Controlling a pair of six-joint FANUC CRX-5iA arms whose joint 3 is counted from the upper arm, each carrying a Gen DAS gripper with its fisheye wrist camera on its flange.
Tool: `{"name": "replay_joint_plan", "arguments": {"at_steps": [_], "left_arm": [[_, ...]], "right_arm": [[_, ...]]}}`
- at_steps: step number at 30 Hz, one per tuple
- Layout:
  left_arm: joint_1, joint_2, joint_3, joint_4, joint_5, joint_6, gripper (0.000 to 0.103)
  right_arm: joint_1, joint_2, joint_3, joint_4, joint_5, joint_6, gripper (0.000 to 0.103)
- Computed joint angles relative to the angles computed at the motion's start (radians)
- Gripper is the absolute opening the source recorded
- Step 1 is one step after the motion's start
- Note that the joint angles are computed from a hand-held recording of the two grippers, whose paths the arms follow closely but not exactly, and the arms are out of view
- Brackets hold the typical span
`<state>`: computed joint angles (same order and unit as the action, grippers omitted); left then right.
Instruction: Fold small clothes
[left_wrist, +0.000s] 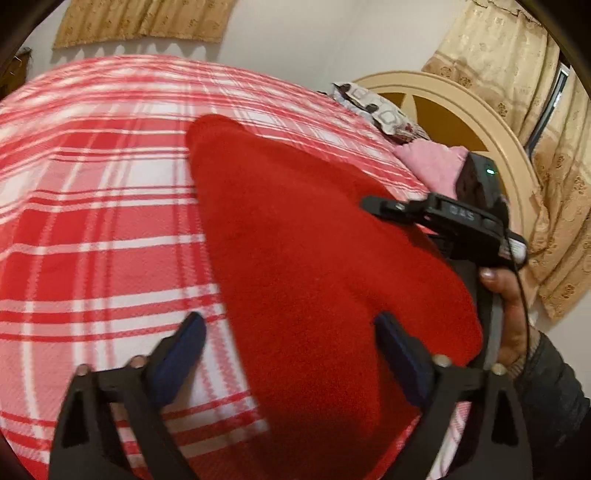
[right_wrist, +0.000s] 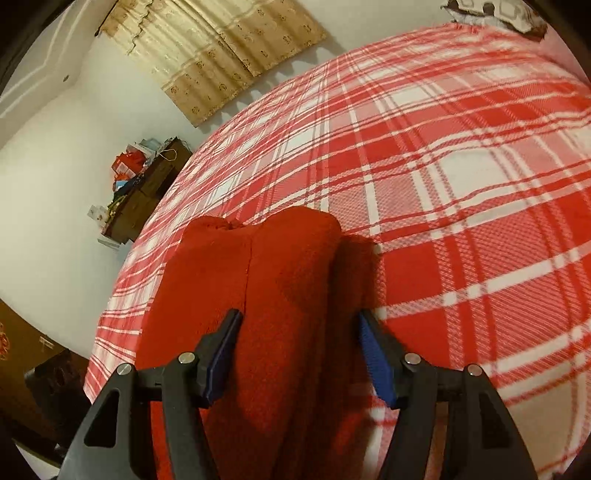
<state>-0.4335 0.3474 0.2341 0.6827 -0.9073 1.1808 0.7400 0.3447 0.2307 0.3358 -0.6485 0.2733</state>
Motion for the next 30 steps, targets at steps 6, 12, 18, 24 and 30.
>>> {"name": "replay_joint_plan", "arguments": {"at_steps": [6, 12, 18, 24, 30], "left_arm": [[0.0, -0.007, -0.041, 0.098, 0.003, -0.056, 0.056], [0.003, -0.044, -0.067, 0.084, 0.021, -0.077, 0.043], [0.018, -0.095, -0.092, 0.06, 0.007, -0.092, 0.042], [0.055, -0.172, -0.138, 0.005, -0.003, -0.063, 0.042], [0.074, -0.225, -0.148, -0.087, -0.016, -0.019, 0.042]], "right_arm": [[-0.019, 0.029, 0.063, -0.104, 0.005, 0.079, 0.041], [0.014, 0.015, 0.021, 0.04, 0.044, -0.032, 0.034], [0.046, 0.008, 0.018, 0.095, 0.081, -0.078, 0.033], [0.082, 0.046, 0.083, 0.104, 0.093, -0.07, 0.033], [0.115, 0.112, 0.204, 0.053, 0.058, 0.009, 0.033]]}}
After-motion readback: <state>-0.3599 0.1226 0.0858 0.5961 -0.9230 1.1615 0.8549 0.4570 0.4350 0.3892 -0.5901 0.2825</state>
